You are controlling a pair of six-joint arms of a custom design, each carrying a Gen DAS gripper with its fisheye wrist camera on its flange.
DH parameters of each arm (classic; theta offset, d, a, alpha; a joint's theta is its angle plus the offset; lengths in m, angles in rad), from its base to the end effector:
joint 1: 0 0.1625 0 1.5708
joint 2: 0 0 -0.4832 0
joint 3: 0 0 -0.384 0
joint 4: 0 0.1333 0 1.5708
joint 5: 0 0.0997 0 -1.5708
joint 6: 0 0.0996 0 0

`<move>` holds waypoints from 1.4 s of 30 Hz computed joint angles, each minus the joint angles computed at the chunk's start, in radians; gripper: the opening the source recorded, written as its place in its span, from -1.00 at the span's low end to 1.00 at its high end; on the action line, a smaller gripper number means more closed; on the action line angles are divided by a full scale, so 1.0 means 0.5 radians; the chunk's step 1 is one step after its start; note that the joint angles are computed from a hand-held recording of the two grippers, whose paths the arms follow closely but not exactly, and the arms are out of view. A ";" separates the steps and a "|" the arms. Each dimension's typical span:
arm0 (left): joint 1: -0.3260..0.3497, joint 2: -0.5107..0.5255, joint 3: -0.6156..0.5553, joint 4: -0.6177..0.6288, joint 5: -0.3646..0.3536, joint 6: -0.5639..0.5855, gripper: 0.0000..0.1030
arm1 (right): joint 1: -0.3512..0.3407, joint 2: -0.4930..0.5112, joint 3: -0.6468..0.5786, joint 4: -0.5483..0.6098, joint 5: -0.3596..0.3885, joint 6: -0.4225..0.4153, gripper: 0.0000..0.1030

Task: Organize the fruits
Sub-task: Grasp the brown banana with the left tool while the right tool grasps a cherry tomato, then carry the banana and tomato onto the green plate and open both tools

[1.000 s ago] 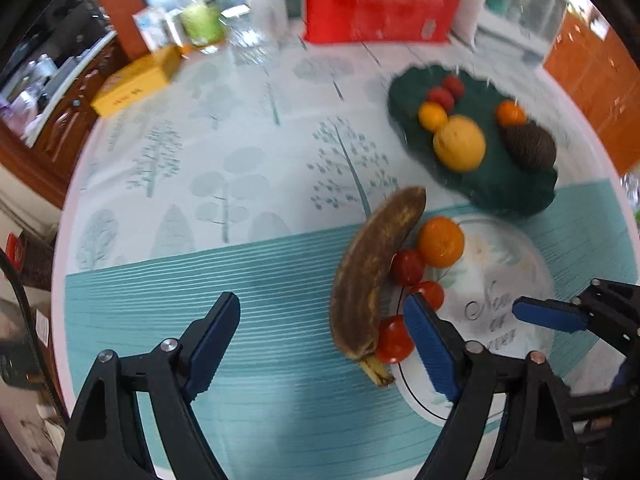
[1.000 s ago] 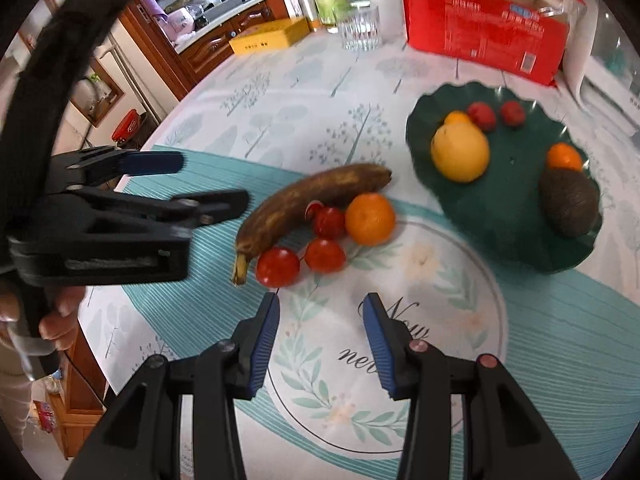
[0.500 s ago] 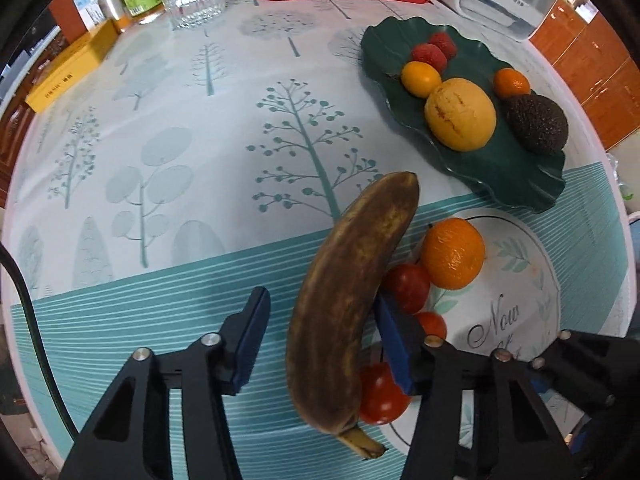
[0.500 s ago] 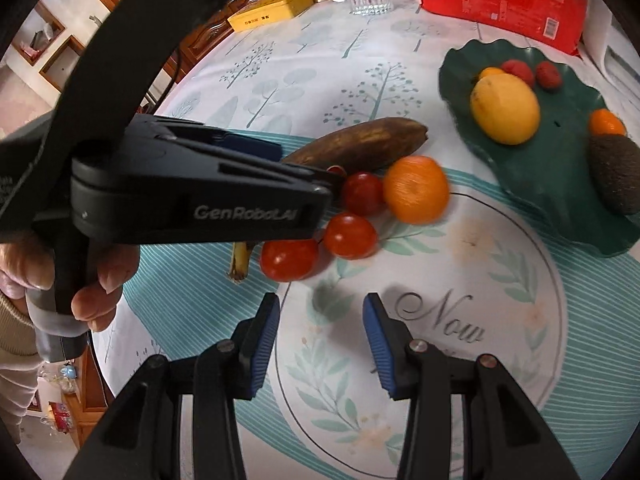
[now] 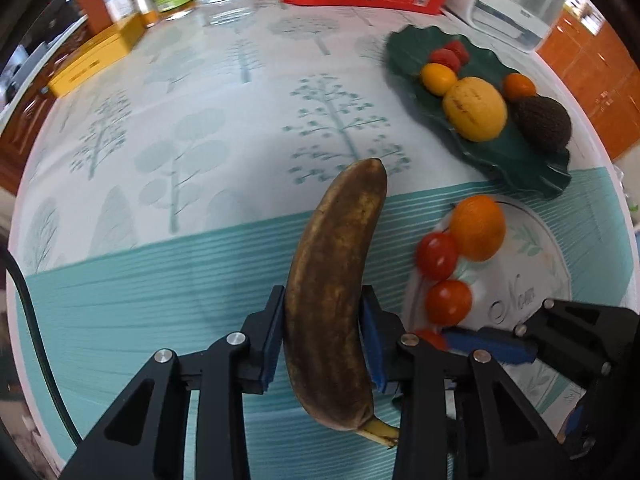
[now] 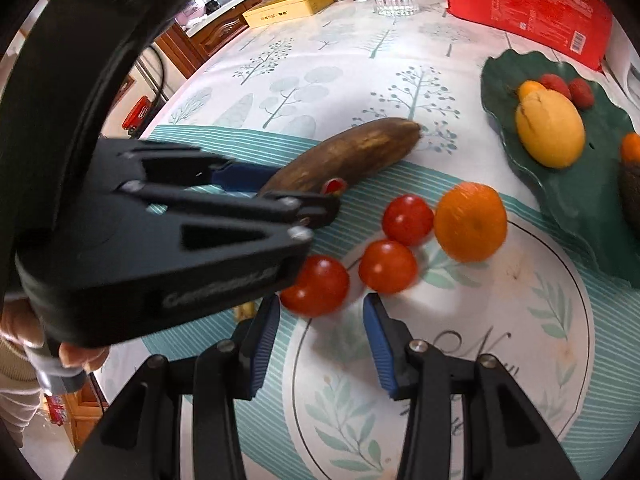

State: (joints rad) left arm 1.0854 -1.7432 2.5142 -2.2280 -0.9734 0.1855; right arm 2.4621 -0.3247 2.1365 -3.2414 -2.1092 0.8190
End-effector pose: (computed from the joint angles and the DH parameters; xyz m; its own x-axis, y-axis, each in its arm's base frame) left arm 0.0358 -0.3380 0.2778 -0.6040 0.5967 -0.5283 0.5850 0.7821 0.2147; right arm 0.4040 -0.2207 -0.1549 -0.8927 -0.0326 0.4495 -0.1729 0.9459 -0.2747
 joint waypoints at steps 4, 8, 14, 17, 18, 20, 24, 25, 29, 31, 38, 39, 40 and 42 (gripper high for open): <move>0.049 -0.077 -0.011 0.001 0.071 -0.015 -0.34 | 0.007 0.016 -0.033 0.012 -0.031 -0.026 -0.14; 0.111 -0.180 -0.046 0.054 0.111 -0.009 -0.35 | 0.010 0.041 -0.099 0.075 -0.074 -0.064 -0.15; 0.137 -0.202 -0.069 0.042 0.141 -0.042 -0.35 | 0.031 0.062 -0.125 0.128 -0.149 -0.109 -0.15; 0.118 -0.228 -0.058 0.048 0.160 -0.067 -0.35 | 0.032 0.070 -0.154 0.170 -0.174 -0.133 -0.33; 0.110 -0.242 -0.058 0.063 0.165 -0.076 -0.35 | 0.033 0.066 -0.147 0.162 -0.166 -0.133 -0.33; 0.073 -0.274 -0.051 0.114 0.173 -0.129 -0.35 | 0.026 0.067 -0.142 0.145 -0.158 -0.140 -0.33; 0.014 -0.358 -0.060 0.257 0.161 -0.222 -0.35 | 0.046 0.033 -0.101 0.108 -0.131 -0.132 -0.34; -0.010 -0.393 -0.067 0.319 0.150 -0.255 -0.35 | 0.059 0.014 -0.084 0.104 -0.132 -0.123 -0.34; -0.123 -0.525 -0.086 0.562 0.114 -0.402 -0.35 | 0.105 -0.048 -0.035 0.122 -0.148 -0.060 -0.34; -0.214 -0.601 -0.099 0.716 0.084 -0.503 -0.35 | 0.135 -0.091 0.011 0.131 -0.158 -0.004 -0.35; -0.607 -0.735 -0.149 1.082 -0.106 -0.815 -0.35 | 0.233 -0.289 0.216 0.194 -0.260 0.291 -0.35; -0.660 -0.730 -0.153 1.094 -0.131 -0.845 -0.35 | 0.247 -0.327 0.254 0.207 -0.281 0.350 -0.35; -0.732 -0.719 -0.157 1.102 -0.159 -0.881 -0.35 | 0.258 -0.354 0.279 0.221 -0.295 0.393 -0.35; -0.817 -0.682 -0.161 1.082 -0.194 -0.917 -0.35 | 0.275 -0.438 0.342 0.285 -0.337 0.502 -0.35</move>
State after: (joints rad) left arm 0.6767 -2.0840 2.4338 -1.6871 -1.0706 -0.2729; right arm 2.5998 -0.5436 2.3076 -3.0990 -2.2777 1.0702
